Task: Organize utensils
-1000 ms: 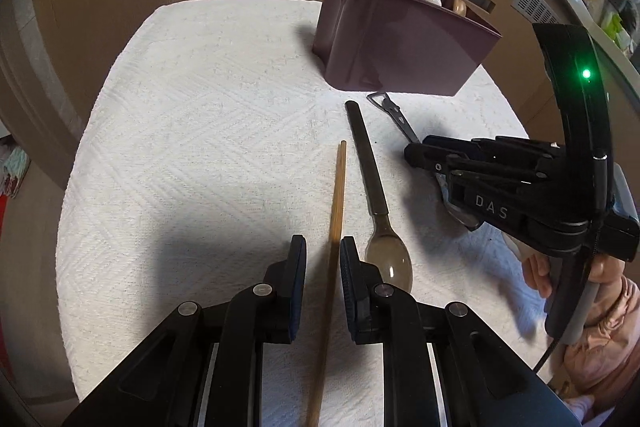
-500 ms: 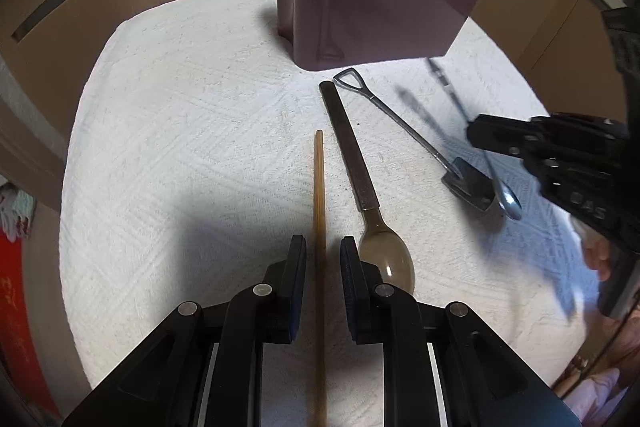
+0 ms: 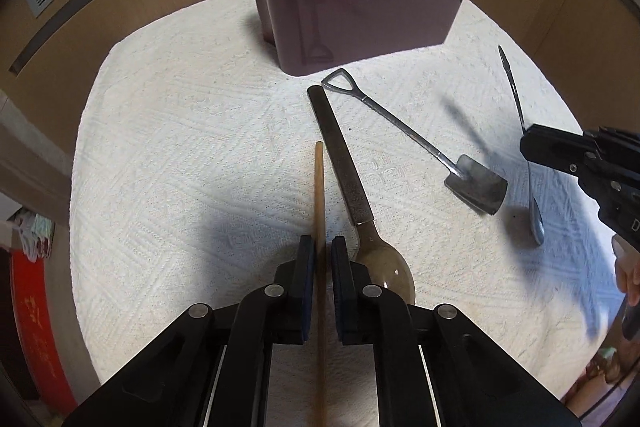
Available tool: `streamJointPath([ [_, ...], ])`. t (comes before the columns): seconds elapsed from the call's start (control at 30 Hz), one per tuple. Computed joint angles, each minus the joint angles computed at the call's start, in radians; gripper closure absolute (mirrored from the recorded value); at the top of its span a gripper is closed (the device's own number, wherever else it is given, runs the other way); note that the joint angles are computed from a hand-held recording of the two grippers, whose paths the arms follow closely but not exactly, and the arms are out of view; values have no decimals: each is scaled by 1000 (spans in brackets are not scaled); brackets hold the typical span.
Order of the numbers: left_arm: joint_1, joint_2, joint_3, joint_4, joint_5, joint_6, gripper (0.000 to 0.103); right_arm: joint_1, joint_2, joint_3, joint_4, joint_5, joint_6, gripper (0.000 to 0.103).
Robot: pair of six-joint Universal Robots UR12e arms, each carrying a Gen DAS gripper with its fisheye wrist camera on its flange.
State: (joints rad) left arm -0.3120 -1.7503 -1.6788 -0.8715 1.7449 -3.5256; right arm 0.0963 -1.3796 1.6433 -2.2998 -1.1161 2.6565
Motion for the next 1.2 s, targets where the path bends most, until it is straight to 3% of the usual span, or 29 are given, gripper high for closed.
streamJointPath([
  [0.13, 8, 24, -39, 61, -30, -85, 97, -9, -2, 5, -7, -13, 41, 97],
  [0.33, 13, 51, -66, 149, -35, -152, 97, -30, -21, 29, -33, -11, 76, 97],
  [0.8, -40, 78, -61, 411, 77, -130, 97, -60, -52, 33, -77, 80, 80, 98],
  [1.0, -36, 84, -70, 413, 86, -117, 97, -64, -54, 25, -73, 102, 51, 98],
  [1.2, -10, 97, -110, 342, 65, -177, 97, -35, -19, 3, -68, 17, 15, 98],
])
